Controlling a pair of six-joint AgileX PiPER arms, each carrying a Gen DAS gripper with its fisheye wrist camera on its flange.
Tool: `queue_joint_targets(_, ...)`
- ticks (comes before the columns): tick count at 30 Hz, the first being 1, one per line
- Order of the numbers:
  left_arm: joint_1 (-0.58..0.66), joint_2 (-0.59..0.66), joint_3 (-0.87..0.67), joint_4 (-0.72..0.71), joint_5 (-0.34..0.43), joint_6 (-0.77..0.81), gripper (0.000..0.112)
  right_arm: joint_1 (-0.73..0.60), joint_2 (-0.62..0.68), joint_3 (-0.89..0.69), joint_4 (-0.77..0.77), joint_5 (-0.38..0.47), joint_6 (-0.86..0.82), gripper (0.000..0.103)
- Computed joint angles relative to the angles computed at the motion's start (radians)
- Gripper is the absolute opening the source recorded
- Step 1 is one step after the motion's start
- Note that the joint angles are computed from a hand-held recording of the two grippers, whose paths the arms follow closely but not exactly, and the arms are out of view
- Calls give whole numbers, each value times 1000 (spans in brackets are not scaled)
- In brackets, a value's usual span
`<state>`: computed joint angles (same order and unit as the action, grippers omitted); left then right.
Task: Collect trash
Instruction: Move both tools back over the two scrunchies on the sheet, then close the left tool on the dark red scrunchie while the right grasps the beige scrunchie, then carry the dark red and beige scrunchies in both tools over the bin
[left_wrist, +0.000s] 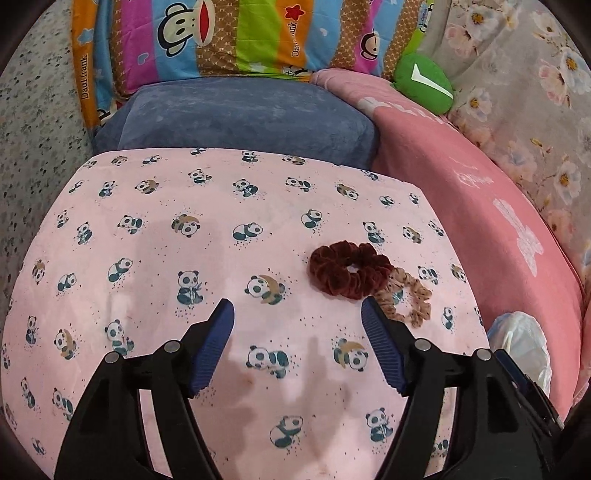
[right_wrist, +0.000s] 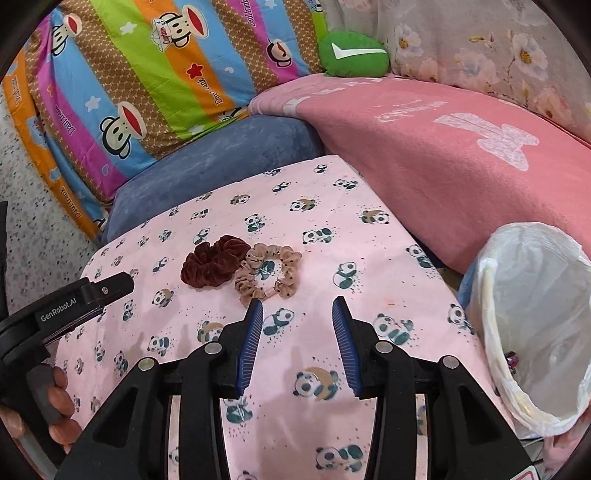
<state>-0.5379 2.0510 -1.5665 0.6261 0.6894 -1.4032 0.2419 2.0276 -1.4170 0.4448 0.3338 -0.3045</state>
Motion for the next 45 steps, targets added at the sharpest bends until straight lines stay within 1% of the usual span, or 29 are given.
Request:
queue_joint_targets(2,32,52,-65,-50,-2,60,68,13,57,-73,-55,19,62,39)
queue_joint_targets(5,67,123,-157,-131,-7,147,68,24,153,-205,-116,72,139,39)
queue_joint_targets(10,103,258,-339,-227,33,275,66,29,300,-410,-172,161,212,39)
queue_joint_targets(11,107,282,-373,-242,44,297,64,30,321,-440,-180,175,223,39)
queue_joint_targets(12,111,309,-411,-261,58,324,62,30,342,-467,-184,187,230,36)
queue_joint_targets(14,118,348,-464,-295,70,367,53,31,382,-517,-187,211,236,33)
queue_joint_targets(15,121,361,-478,-308,68,382,49,33,398,-536,-196,219,243,30)
queue_joint_targets(17,127,382,-499,-340,61,418,36,36,415,-552,-214,219,253,26)
queue_joint_targets(19,127,385,-496,-349,45,431,27,43,413,-537,-249,191,271,21)
queue_joint_targets(21,120,382,-492,-343,39,431,22,45,410,-527,-268,179,282,15)
queue_joint_targets(23,109,378,-492,-330,43,430,17,39,399,-505,-242,172,259,12)
queue_joint_targets(27,84,341,-447,-306,30,404,15,30,349,-420,-197,144,217,10)
queue_joint_targets(29,66,309,-406,-288,18,377,15,24,305,-346,-163,111,183,10)
queue_joint_targets(34,8,249,-355,-232,28,310,15,-6,172,-163,-47,33,70,10)
queue_joint_targets(39,-66,216,-368,-183,75,259,15,-50,42,-22,84,-12,-75,9)
queue_joint_targets(45,-169,227,-489,-137,176,243,15,-138,-107,114,283,-25,-288,9)
